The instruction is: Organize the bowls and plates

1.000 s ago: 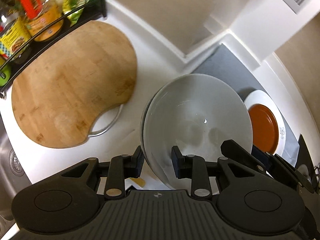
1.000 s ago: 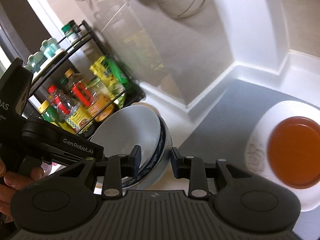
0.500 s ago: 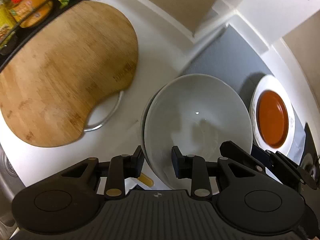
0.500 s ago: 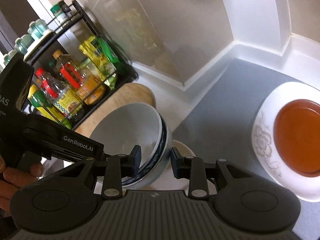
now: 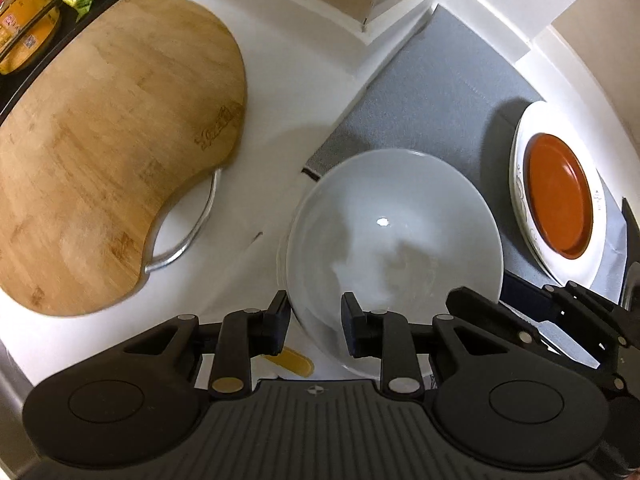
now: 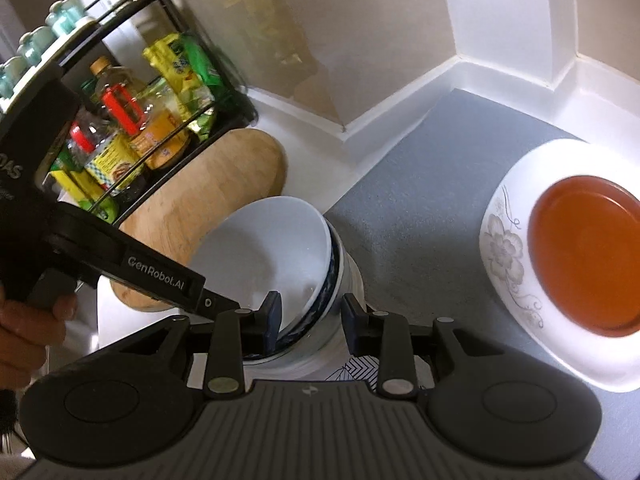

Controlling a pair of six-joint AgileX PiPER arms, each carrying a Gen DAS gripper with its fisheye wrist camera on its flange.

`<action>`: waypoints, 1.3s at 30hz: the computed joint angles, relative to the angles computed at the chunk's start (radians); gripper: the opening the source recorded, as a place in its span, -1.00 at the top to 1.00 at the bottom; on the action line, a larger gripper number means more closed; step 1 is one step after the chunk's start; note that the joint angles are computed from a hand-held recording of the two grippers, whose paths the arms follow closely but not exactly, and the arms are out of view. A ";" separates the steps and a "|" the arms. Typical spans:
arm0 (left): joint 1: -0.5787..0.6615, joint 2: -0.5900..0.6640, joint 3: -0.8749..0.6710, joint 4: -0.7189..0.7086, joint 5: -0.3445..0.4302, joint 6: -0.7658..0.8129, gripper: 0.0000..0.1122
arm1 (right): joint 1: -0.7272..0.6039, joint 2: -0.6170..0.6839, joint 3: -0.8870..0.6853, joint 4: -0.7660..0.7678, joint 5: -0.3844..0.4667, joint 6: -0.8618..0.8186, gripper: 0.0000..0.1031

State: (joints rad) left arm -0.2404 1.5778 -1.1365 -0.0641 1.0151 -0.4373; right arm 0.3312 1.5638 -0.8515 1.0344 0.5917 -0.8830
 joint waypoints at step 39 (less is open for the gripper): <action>0.227 -0.030 0.106 -0.257 -0.133 0.282 0.22 | -0.261 0.246 -0.026 0.322 0.355 -0.157 -0.49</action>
